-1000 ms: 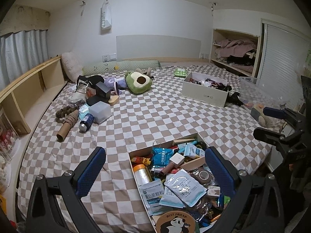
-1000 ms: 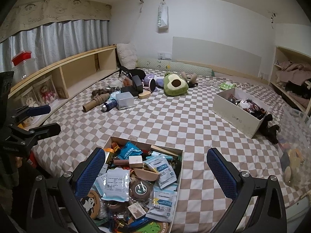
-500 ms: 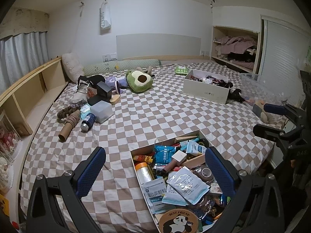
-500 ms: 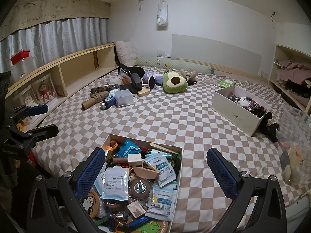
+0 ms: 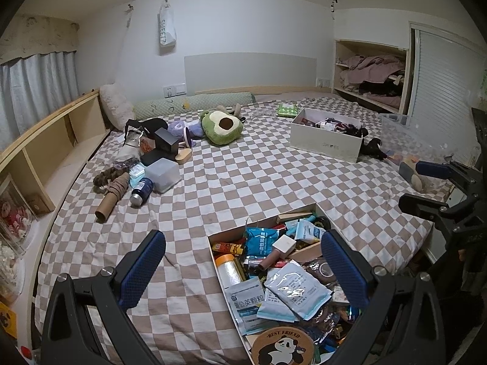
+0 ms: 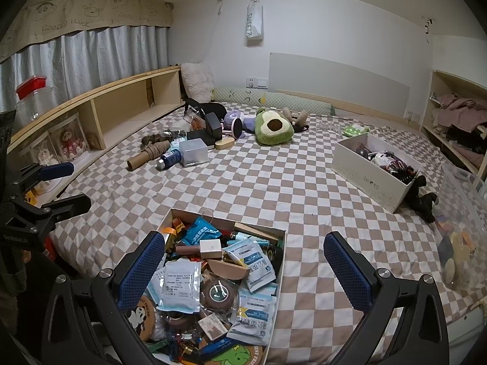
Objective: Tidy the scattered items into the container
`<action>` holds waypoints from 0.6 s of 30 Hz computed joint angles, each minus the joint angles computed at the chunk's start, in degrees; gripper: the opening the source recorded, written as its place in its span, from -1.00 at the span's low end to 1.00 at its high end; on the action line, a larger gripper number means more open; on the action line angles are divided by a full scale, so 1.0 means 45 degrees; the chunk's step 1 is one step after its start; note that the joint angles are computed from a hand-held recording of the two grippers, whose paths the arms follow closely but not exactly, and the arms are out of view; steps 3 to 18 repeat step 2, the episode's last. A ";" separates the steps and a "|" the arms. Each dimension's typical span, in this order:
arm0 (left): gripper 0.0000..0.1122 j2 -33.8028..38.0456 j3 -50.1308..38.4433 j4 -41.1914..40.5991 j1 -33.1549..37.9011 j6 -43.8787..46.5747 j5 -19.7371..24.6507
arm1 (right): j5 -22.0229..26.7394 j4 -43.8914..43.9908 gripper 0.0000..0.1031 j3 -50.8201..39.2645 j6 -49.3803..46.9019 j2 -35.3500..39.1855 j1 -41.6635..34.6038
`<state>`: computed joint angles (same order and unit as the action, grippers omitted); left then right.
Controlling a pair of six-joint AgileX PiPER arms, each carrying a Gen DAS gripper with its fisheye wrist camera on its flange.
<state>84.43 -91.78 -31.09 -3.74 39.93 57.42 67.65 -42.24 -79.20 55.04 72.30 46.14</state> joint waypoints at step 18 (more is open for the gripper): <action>0.83 0.0004 -0.0011 -0.0011 0.0008 0.0010 0.0022 | -0.0039 0.0033 1.00 0.0012 -0.0045 -0.0013 -0.0040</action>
